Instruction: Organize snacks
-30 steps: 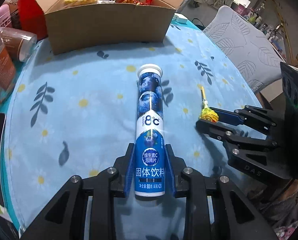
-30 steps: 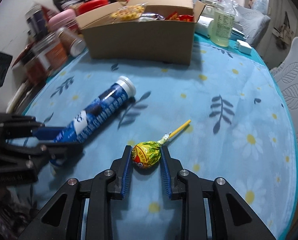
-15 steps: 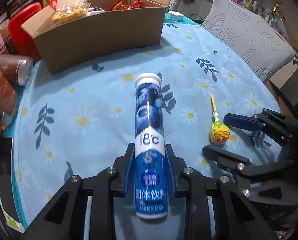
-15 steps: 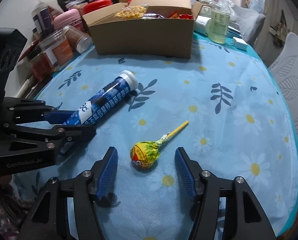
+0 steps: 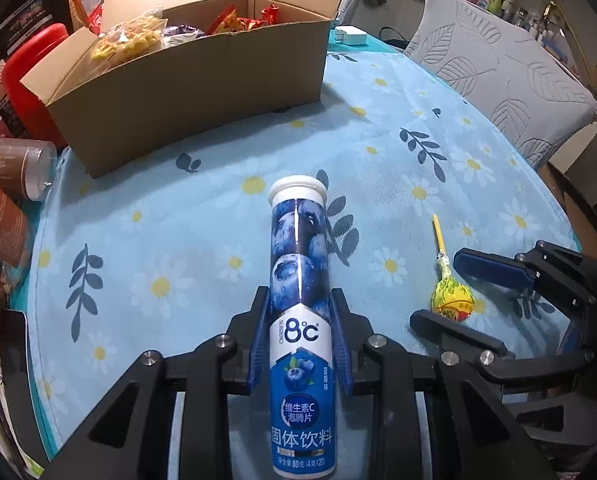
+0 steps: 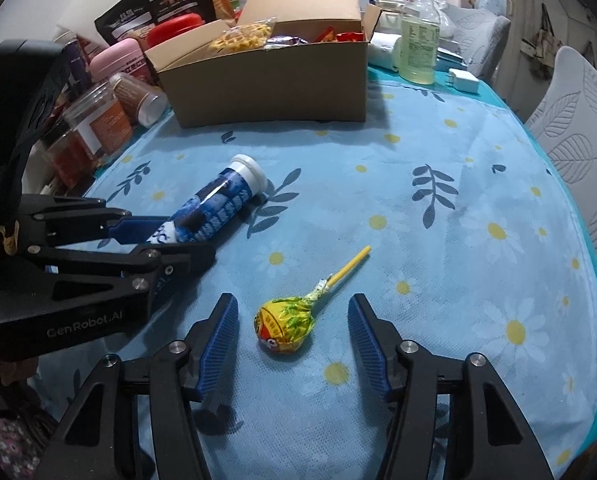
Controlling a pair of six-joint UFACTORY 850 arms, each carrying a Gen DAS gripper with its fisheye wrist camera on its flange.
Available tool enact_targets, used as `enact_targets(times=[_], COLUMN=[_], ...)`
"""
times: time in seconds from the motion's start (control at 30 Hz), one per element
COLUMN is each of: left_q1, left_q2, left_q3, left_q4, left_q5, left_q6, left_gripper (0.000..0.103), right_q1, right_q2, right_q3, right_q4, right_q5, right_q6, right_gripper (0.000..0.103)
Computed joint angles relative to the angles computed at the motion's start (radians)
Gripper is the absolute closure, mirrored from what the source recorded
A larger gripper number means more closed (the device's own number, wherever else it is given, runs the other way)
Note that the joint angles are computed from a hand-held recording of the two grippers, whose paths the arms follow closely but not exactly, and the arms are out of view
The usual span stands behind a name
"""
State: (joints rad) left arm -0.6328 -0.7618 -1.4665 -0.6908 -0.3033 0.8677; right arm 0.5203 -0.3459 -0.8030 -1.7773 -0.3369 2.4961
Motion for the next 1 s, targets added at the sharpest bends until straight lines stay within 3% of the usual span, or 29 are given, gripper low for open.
enact_targets(times=[0.1,0.17,0.23,0.53,1.0], left_q1=[0.000,0.001,-0.001,0.019,0.056], left_q2=[0.001,-0.002,0.001,0.031,0.097], left_q3=[0.000,-0.003,0.002,0.031,0.062], left_q4=[0.000,-0.004,-0.004,-0.155,-0.246], left_q5=[-0.003,-0.011,-0.003,-0.021,-0.018], left_q6=[0.009,0.023,0.040,0.171,0.224], left_gripper=[0.074,0.074,0.074,0.074,0.074], right_q1=[0.005,0.014,0.012,-0.007,-0.015], right_q2=[-0.009,-0.018,-0.019,-0.001,0.022], right_q3=[-0.013,-0.026,-0.027,-0.004,-0.056], right_q4=[0.092,0.186,0.201,0.024,-0.044], right_q5=[-0.012,-0.037,-0.047,-0.011,0.012], right_q6=[-0.110,-0.234,-0.242,0.003,-0.065], right_gripper=[0.056,0.065,0.077,0.077,0.077])
